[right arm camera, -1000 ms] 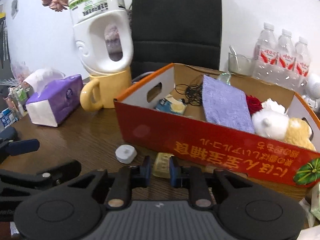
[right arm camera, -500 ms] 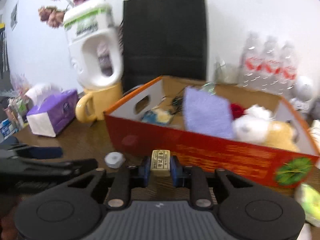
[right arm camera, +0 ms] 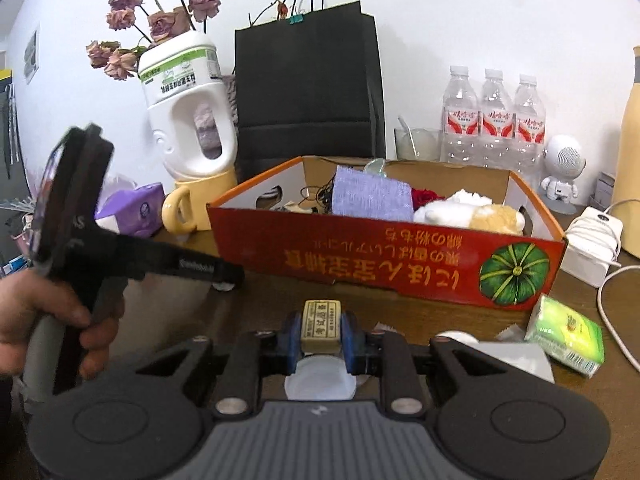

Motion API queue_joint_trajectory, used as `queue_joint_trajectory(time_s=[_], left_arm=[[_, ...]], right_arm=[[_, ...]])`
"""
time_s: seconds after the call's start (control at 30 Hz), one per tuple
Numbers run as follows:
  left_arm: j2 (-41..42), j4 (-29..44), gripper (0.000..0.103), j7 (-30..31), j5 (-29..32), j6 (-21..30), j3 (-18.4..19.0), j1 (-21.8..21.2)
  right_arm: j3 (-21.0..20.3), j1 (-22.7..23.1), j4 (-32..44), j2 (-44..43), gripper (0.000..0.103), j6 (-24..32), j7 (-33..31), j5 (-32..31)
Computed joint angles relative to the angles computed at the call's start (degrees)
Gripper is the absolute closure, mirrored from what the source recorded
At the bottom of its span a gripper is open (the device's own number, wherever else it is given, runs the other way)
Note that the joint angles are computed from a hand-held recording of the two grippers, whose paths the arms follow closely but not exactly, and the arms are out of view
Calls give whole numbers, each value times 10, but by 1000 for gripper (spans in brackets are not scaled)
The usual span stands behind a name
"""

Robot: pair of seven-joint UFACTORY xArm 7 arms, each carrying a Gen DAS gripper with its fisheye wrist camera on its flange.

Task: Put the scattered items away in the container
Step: 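Grasp the small white round item with the left gripper while the right gripper holds the block, then carry both items over the box and open both grippers to drop them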

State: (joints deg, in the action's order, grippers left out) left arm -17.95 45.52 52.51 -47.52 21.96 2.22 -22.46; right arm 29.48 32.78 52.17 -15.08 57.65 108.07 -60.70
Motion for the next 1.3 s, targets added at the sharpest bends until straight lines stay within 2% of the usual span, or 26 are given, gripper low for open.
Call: queue_joint_trajectory(time_s=[0.13,0.27,0.4,0.57,0.73,0.83,0.93,1.03,1.13,1.2,1.23,1.3], left_arm=[[-67,-46,78,-26,12,-3,0,5],[-185,-119,78,-59,22,-18,14,-10],[-304,-191,78,-108,59,-28,2,3],[-462,-264,78,-163,105,51,0,3],[-586,-299,78,-223,157,149,-1,-2],[-633,-315,78,-242,180,155,-2,-14],[-608,-309,78,-253,192,116,3,-35],[-516,-272,78,-246,191,42,25,-88],[-394,-204,78,-225,187,-43,62,-162],[-290,-129,78,-200,182,-73,101,-220],[-236,-86,78,-201,177,-76,112,-234],[-122,16,78,-199,158,-41,138,-252]], right_arm=[[13,5,3,-6,83,25,2,-2],[41,21,9,-14,83,86,16,-6],[68,42,12,-19,83,133,47,13],[107,77,31,-11,83,215,87,39],[142,121,67,25,83,302,139,44],[155,147,91,52,83,364,158,31],[143,167,98,55,83,394,155,21],[96,176,73,12,83,364,122,20],[35,156,21,-81,83,273,76,18],[-34,144,-8,-138,83,186,26,25],[-66,135,-17,-156,83,151,5,29],[-137,118,-13,-164,83,86,-64,55]])
